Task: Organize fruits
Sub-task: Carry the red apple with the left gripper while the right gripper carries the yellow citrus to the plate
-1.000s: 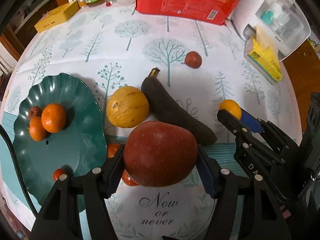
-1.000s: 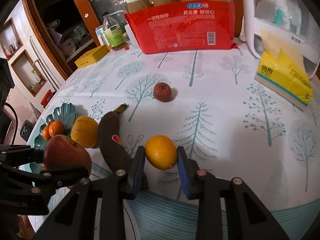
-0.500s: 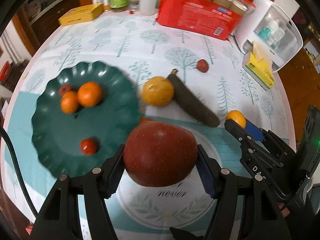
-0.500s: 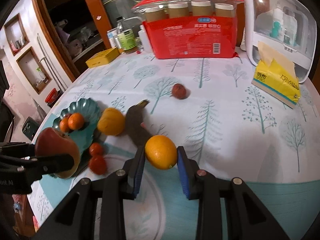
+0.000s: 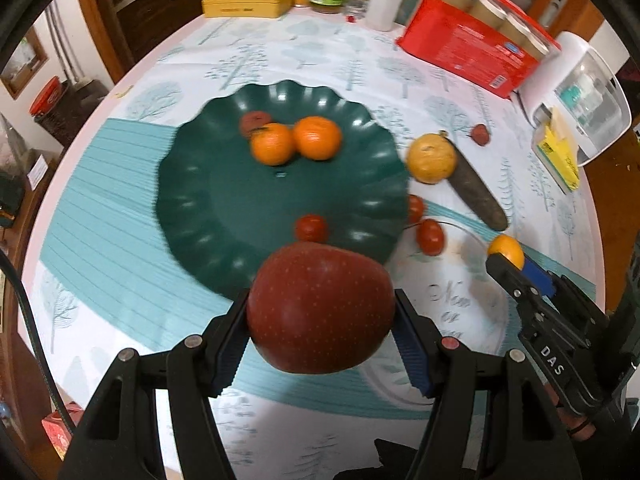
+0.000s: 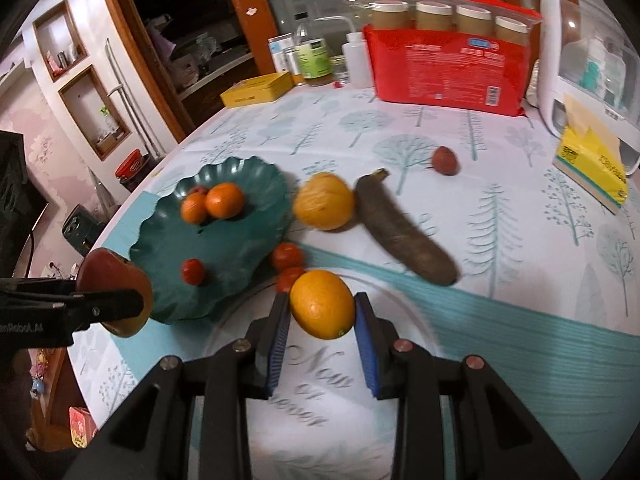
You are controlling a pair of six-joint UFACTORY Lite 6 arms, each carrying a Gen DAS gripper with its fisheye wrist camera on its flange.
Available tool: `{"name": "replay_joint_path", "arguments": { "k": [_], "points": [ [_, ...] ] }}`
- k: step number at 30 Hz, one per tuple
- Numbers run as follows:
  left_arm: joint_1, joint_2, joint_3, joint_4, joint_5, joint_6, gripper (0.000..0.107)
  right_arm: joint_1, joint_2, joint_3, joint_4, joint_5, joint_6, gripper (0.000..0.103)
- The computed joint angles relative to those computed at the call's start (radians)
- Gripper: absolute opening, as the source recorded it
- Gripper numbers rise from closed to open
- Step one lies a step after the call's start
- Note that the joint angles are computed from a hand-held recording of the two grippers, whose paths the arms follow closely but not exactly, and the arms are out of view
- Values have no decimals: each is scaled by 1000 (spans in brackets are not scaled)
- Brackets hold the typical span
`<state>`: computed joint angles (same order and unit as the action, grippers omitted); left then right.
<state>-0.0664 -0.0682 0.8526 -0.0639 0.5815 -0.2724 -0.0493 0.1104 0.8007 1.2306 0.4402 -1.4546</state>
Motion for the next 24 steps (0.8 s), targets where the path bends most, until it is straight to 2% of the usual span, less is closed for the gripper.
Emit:
{"name": "replay_joint_path", "arguments": {
  "k": [11,17,24],
  "points": [
    [265,2,29,-110,49,372,65,255,-53,-71,120,-139,96,32],
    [358,72,90,-178,62,557,65,366,2,-27,220,-218,112,32],
    [422,200,194,-256,69,744,65,443,100,49,411,-286,34,32]
  ]
}}
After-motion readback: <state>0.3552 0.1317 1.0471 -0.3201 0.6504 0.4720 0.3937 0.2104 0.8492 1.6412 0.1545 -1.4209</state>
